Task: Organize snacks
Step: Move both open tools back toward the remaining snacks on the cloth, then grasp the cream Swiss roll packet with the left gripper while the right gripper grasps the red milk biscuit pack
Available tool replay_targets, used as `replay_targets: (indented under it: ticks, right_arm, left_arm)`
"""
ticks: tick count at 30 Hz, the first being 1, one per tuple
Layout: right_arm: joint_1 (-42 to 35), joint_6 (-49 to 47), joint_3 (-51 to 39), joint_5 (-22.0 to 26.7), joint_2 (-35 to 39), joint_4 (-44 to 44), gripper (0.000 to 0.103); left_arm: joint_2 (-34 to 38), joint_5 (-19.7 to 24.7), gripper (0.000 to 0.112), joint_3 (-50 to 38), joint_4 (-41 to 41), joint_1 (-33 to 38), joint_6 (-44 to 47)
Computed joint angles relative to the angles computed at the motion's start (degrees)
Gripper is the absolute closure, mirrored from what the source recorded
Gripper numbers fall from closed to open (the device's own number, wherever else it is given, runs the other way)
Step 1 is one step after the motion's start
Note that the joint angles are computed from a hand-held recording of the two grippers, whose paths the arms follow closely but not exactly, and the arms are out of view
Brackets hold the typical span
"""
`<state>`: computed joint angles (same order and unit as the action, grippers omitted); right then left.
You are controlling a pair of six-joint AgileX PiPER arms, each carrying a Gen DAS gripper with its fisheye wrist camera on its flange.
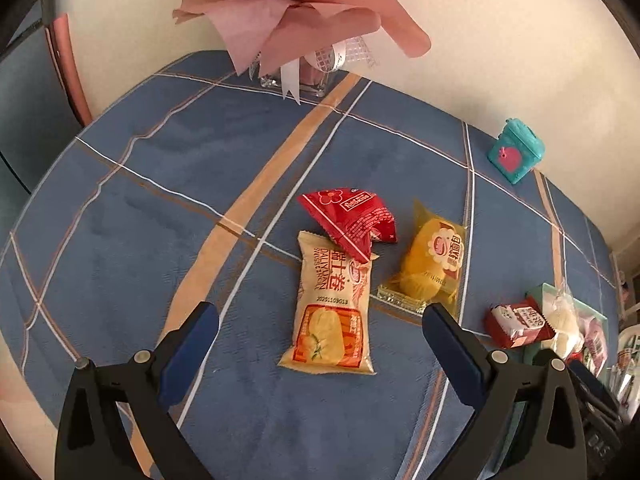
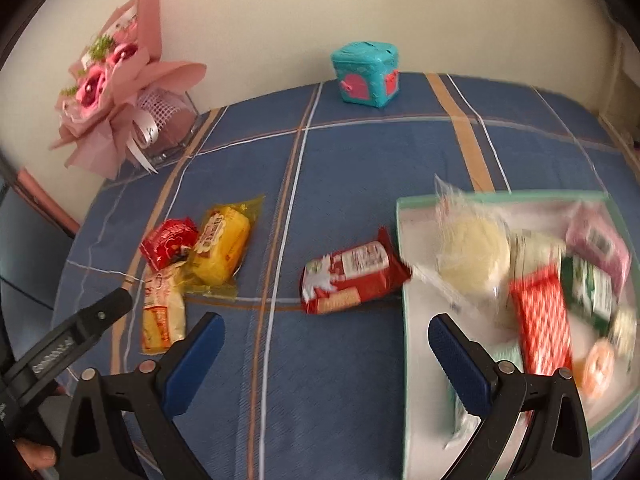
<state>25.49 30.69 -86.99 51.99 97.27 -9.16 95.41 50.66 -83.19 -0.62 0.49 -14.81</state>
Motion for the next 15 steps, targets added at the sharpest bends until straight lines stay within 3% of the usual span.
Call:
replay_targets:
  ticks: [7, 15]
  right_arm:
    - [-1.62, -6.50, -7.23, 2.36, 5.94, 3.63, 0.002]
    - [-1.38, -7.36, -12.96, 5.79, 12.44, 1.57, 0.008]
  left_arm:
    - [3.69, 0.29, 0.011, -2.55, -4.88, 2.28, 3.14]
    - [7.07, 1.68, 0.011, -4.75, -5.82, 3.27, 3.44]
